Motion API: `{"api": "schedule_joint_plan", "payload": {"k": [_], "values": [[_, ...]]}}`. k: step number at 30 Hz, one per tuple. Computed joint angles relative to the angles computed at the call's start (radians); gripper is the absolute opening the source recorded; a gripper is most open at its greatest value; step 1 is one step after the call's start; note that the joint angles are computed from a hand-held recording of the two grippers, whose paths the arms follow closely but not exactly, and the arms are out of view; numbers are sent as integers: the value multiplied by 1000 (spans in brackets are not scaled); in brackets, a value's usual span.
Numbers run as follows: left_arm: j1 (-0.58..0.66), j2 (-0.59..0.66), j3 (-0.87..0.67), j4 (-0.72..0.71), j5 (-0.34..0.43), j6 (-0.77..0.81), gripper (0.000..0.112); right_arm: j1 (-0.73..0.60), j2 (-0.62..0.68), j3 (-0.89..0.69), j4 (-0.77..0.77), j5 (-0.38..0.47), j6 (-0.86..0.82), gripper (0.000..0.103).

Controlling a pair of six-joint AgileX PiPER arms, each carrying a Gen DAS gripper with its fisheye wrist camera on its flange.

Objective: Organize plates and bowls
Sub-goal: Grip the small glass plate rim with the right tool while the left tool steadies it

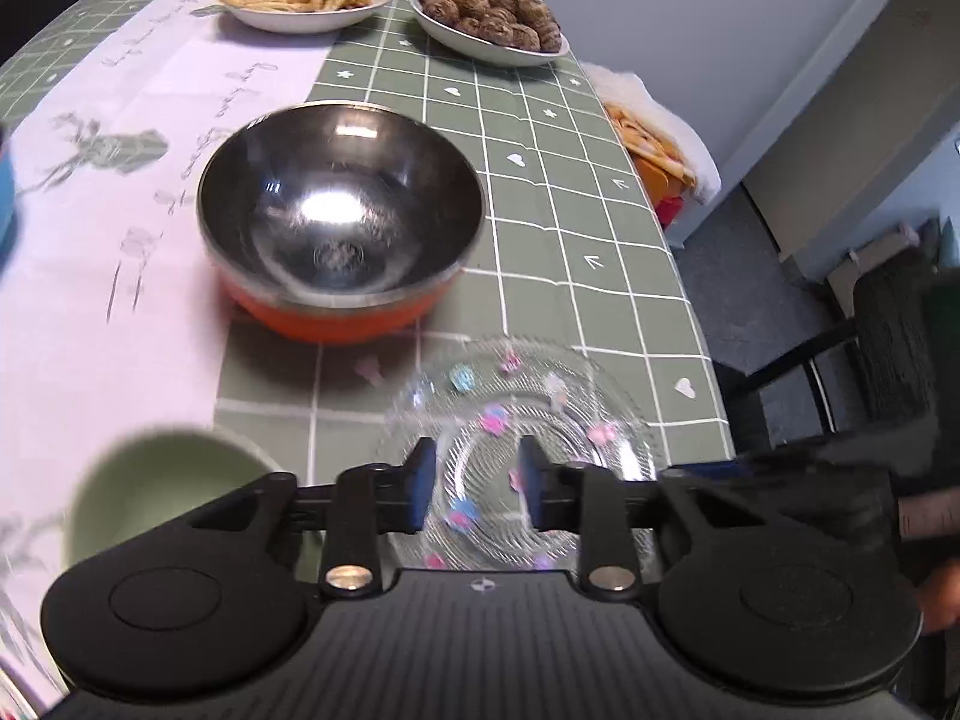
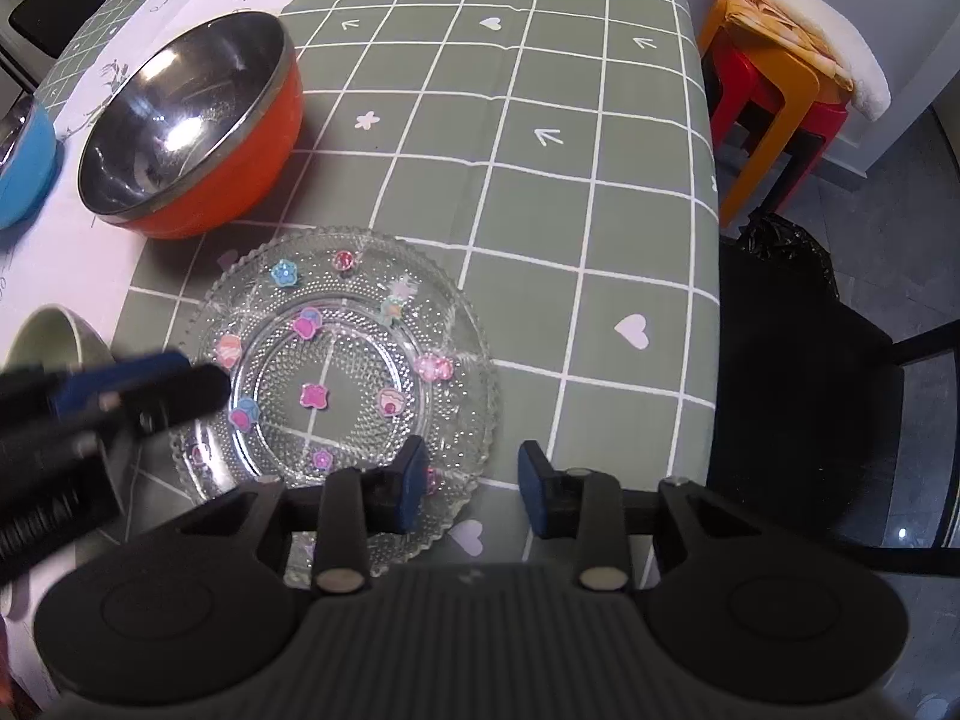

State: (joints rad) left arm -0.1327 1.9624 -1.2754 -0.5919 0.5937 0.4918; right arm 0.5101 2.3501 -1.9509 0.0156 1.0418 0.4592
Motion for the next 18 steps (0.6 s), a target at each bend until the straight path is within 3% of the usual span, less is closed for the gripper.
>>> {"api": "schedule_joint_plan", "payload": {"k": [5,13,18], "values": [[-40,52,-101,261,20,-156,39,0,7,-7,11,-5,1,35],[-45,118,-149,333,47,-201,39,-3,24,-34,33,5,1,35],[-56,111,-129,335,35,-158,21,-16,-5,26,64,-36,16,29]]}}
